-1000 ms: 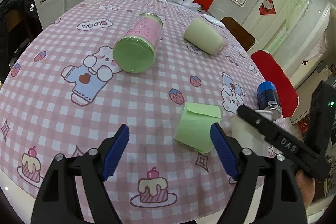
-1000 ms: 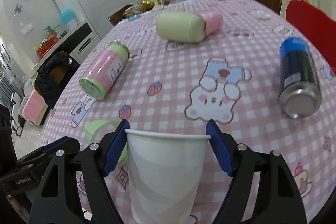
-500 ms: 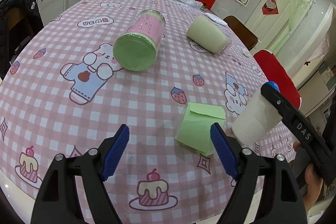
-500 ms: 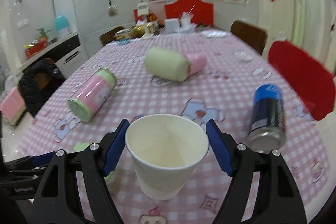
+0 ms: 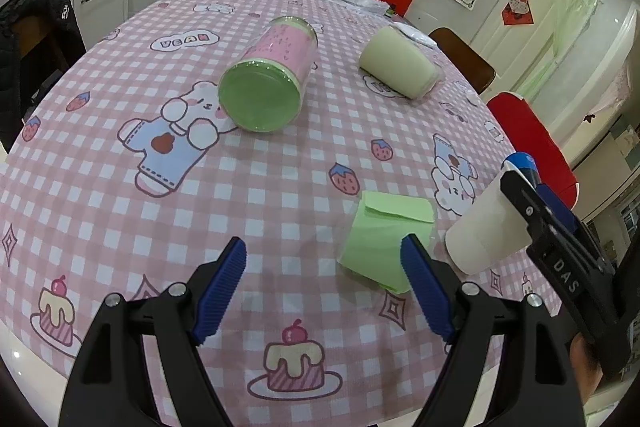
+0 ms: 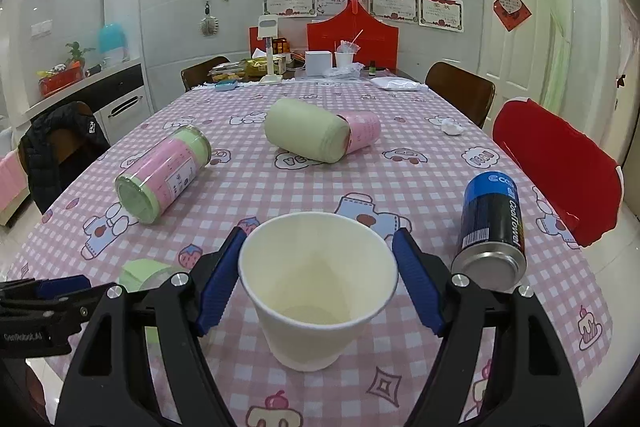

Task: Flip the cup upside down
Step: 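Turn the white cup rim up and lower it onto the table with the right gripper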

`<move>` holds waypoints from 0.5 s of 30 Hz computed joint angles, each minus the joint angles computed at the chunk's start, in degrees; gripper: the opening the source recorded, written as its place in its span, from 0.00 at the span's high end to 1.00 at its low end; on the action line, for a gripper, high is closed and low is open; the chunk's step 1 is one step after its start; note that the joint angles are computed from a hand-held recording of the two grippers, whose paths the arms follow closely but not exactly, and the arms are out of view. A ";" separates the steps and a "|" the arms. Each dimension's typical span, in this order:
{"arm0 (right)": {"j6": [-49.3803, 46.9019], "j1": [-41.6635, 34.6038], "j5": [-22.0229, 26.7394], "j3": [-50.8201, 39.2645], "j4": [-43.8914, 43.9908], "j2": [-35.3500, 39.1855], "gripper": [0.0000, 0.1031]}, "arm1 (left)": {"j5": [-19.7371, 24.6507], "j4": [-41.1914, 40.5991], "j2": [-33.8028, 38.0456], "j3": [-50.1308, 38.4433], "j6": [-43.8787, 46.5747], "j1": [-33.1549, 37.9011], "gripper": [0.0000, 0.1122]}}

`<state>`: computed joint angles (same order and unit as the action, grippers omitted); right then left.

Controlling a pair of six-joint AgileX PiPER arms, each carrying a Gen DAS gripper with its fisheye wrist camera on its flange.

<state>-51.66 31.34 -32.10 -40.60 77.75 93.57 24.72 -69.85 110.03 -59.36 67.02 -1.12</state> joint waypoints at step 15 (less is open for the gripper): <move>3.35 2.84 0.73 3.67 -0.14 -4.65 0.26 | -6.95 -10.15 -7.69 7.41 11.46 -1.85 0.30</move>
<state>-48.31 34.18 -31.37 -36.93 77.61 88.92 17.78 -80.00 102.34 -51.94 78.48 -2.97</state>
